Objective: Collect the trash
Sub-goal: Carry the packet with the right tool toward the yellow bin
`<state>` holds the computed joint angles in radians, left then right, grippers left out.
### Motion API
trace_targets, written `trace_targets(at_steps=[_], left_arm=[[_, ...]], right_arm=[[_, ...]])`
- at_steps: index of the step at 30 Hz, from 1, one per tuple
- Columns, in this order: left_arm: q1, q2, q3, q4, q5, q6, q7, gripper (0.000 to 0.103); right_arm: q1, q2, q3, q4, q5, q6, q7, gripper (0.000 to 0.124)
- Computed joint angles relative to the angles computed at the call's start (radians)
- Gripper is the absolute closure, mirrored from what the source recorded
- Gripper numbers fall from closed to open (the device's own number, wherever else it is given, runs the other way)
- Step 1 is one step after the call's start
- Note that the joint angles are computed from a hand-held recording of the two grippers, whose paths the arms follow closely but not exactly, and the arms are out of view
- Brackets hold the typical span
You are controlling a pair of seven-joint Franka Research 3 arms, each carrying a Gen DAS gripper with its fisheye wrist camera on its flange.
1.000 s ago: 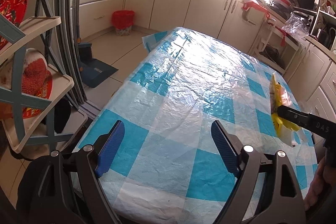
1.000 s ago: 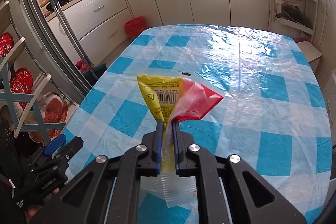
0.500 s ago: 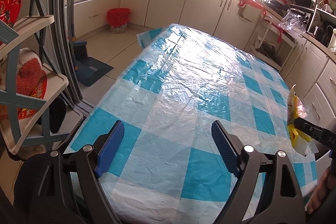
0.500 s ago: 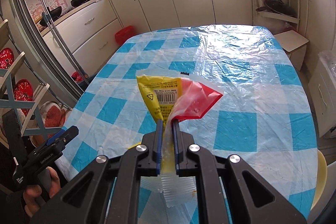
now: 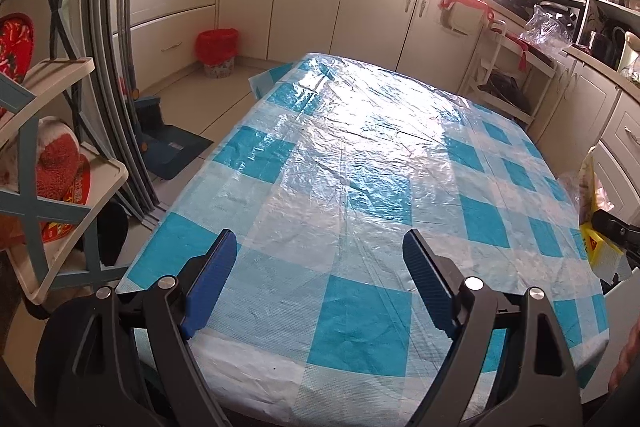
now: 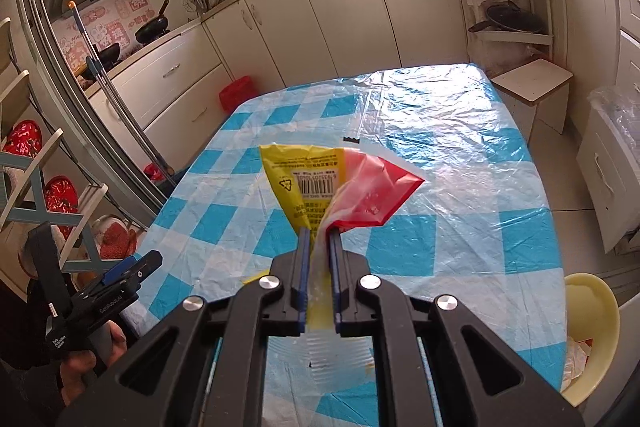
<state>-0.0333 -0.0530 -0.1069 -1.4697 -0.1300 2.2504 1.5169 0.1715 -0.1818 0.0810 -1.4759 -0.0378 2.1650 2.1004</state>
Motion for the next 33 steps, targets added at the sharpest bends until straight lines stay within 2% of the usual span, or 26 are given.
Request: trace_targets(at_steps=[13,33], left_arm=[[-0.019,-0.029,-0.005,0.012,-0.011,-0.03,0.023,0.022],[-0.071,-0.064,-0.016,-0.006,-0.057,-0.088,0.081,0.022]], right_arm=[[-0.036,-0.097,0.002,-0.1,0.006,0.063,0.036,0.114],[-0.151,-0.287,0.013,-0.302,-0.002,0.083,0.14,0.114]])
